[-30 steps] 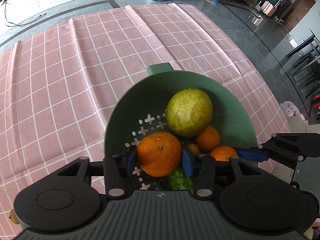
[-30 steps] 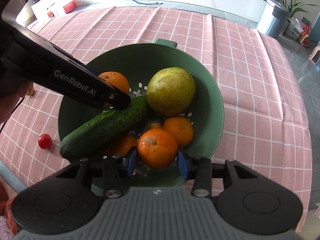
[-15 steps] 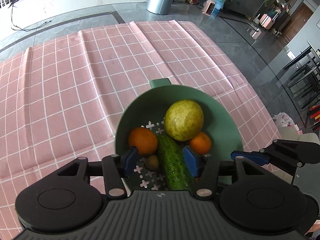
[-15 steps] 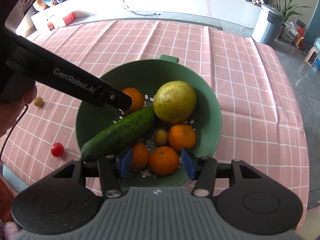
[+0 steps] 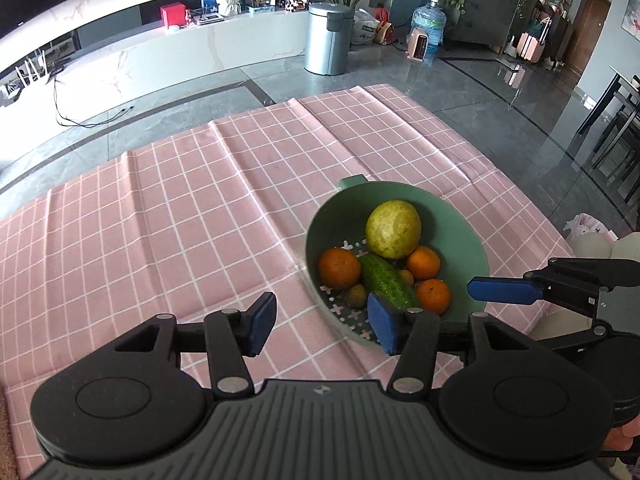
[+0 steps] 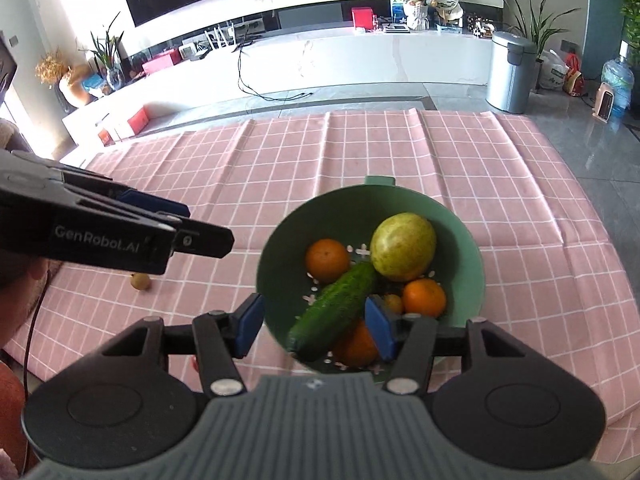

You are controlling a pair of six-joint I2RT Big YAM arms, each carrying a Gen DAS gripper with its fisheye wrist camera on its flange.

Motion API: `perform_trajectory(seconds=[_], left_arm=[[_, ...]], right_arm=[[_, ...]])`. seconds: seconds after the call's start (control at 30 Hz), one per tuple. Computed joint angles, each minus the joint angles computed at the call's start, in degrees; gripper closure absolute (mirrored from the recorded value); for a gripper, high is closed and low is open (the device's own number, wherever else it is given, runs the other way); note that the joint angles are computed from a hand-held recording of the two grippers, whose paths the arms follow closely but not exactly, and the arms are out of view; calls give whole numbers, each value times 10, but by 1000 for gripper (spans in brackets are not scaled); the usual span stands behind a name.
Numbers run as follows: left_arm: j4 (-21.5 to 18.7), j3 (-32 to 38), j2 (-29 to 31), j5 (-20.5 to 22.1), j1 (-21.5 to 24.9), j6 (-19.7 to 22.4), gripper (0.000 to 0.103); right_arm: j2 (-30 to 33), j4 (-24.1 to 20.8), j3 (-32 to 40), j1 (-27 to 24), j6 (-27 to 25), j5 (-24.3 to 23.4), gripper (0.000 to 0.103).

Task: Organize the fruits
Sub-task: 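Withdraw both tools from the colander toward the tomato and small fruit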

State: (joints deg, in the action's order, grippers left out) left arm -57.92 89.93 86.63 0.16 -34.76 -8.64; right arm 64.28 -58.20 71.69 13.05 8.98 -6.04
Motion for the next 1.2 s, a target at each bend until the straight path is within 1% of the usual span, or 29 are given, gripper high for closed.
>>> perform_trajectory(seconds=[0.2, 0.33, 0.43, 0.6, 0.67, 0.77, 0.93, 1.2], left_arm=[[16, -77, -65, -3, 29, 12, 41], [28, -126, -98, 8, 54, 5, 41], [35, -157, -115, 9, 69, -1, 41], [49, -204, -139, -1, 80, 14, 41], [55, -218, -145, 4, 86, 19, 41], [66, -237, -153, 14, 96, 23, 41], [96, -259, -145, -5, 115, 25, 41], [145, -268, -110, 21, 149, 17, 41]], right_arm=[[-29, 34, -30, 55, 61, 12, 50], [-40, 49, -51, 91, 93, 18, 50], [-38, 52, -60, 120, 106, 33, 50], [-29, 56, -76, 162, 124, 59, 51], [-19, 53, -78, 173, 130, 66, 55], [-4, 51, -82, 178, 133, 72, 58], [17, 55, -80, 179, 137, 72, 59], [60, 60, -69, 173, 137, 65, 59]])
